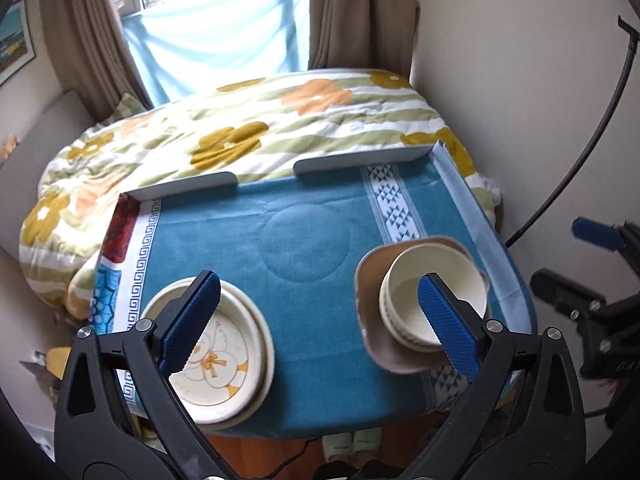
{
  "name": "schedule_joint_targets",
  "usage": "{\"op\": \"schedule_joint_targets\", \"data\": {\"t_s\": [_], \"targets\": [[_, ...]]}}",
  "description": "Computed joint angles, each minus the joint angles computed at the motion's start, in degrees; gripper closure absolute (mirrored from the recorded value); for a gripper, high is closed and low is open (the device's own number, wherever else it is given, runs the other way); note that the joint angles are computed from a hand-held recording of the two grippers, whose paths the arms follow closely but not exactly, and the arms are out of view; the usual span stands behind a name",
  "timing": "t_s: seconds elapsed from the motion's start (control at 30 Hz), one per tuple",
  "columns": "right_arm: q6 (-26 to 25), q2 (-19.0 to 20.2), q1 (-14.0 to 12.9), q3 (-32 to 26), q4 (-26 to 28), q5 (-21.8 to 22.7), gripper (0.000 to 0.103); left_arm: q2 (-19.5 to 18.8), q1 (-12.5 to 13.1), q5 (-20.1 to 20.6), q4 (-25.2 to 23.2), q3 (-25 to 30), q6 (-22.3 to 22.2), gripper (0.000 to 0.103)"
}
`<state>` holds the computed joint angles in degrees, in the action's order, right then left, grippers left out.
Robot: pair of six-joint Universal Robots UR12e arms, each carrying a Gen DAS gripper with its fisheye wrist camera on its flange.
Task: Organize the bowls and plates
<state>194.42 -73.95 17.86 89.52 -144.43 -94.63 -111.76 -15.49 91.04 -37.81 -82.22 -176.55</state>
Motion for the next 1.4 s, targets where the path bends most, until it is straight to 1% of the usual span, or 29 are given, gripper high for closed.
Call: {"op": "schedule_joint_targets", "data": {"t_s": [0.07,0.13,0.2,0.27,0.3,0.37,0.5,0.53,0.6,0.7,0.87,0.93,0.97,1.07,1.1,1.17,1.33,1.4], "targets": [[-1.18,0.08,0.27,-1.36,5.57,-1.38,0.007,-0.14,0.49,-1.06,-4.42,0.72,1.53,0.004],[-0.23,0.01,0.01,-2.1,9.92,-0.72,0.007,-0.54,0.64,-1.09,-9.17,1.56,3.28,0.004],[0.24,-0.27,-0.33,-1.93,11.81,0.09,0.007,-0.71,0.91,-2.16,-12.25,1.77,6.19,0.004],[0.0,0.11,-0.32,-2.52,15.06,-0.89,0.007,-1.4,0.96,-2.36,-16.06,2.76,8.59,0.004],[-0.16,0.38,-0.45,-2.75,16.68,-0.89,0.007,-1.83,1.05,-2.96,-17.73,3.3,9.07,0.004],[0.09,1.08,-1.09,-3.17,19.88,0.53,0.007,-3.06,1.09,-3.9,-21.48,4.91,10.04,0.004],[0.05,2.55,-1.98,-3.68,23.78,2.69,0.008,-5.67,0.7,-4.39,-25.32,7.53,11.41,0.005],[-0.29,3.05,-2.2,-4.0,24.59,3.09,0.014,-6.31,0.59,-4.48,-26.18,8.18,11.45,0.007],[-0.87,4.08,-2.59,-4.85,26.48,4.14,0.022,-7.63,0.37,-4.51,-28.32,9.59,11.54,0.015],[-2.22,5.56,-2.78,-6.24,29.41,5.12,0.032,-9.07,0.25,-4.95,-31.02,11.1,11.64,0.023],[-4.08,7.02,-2.85,-7.16,31.3,7.13,0.043,-10.65,0.08,-5.4,-33.51,12.57,11.97,0.024],[-4.62,7.42,-2.87,-7.34,31.54,7.41,0.046,-11.13,0.07,-5.75,-33.97,12.86,11.89,0.027],[-4.72,7.6,-2.99,-7.38,31.54,7.93,0.047,-11.41,0.01,-5.7,-34.05,13.06,11.85,0.033],[-4.72,7.89,-3.38,-6.99,30.86,9.6,0.054,-12.06,-0.28,-5.49,-34.0,13.32,11.75,0.039],[-4.66,7.98,-3.43,-6.85,30.42,9.92,0.056,-12.23,-0.4,-5.55,-33.81,13.3,11.89,0.044],[-4.45,8.17,-3.45,-6.64,29.69,10.38,0.06,-12.49,-0.48,-6.16,-33.67,13.27,11.87,0.049],[-3.8,8.7,-3.28,-5.78,26.87,11.24,0.075,-13.22,-0.61,-6.93,-33.26,13.6,11.91,0.056],[-3.75,8.53,-3.19,-5.06,25.07,11.57,0.079,-13.17,-0.52,-7.94,-33.1,13.4,12.29,0.064]]}}
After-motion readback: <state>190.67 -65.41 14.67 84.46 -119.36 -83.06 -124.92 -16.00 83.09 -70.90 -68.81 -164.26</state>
